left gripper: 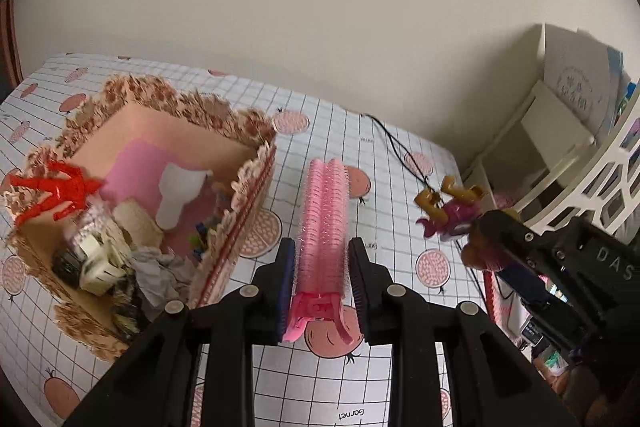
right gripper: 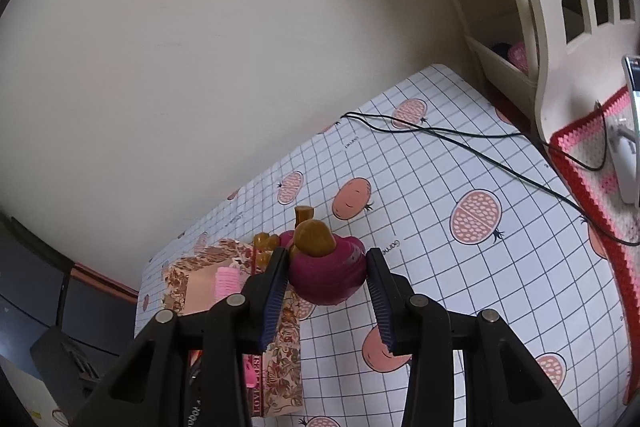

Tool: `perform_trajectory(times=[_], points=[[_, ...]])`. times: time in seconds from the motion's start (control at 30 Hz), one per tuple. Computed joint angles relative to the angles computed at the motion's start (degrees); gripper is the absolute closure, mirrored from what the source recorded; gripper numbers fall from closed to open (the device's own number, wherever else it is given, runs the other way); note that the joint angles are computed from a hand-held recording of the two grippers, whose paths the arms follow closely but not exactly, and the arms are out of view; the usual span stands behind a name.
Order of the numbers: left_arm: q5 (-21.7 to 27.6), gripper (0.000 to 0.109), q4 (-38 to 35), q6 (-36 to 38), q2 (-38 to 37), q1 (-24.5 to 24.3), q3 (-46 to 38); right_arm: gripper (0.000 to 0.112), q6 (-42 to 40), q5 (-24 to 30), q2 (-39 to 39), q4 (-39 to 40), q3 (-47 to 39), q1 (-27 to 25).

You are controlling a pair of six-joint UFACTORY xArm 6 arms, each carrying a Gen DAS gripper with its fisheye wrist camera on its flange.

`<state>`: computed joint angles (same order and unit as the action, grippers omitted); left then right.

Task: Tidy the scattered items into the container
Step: 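Lift the pink comb and pink doll and carry both over the floral box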

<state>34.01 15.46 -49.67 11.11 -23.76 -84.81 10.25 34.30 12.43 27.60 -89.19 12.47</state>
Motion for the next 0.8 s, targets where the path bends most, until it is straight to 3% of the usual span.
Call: perform_trajectory(times=[0.8], points=[[-2.85, 0.081, 3.78, -5.3, -8.36, 5.88, 8.39, 0.07, -0.57, 2.53, 3.11, -1.57, -6.02, 5.57]])
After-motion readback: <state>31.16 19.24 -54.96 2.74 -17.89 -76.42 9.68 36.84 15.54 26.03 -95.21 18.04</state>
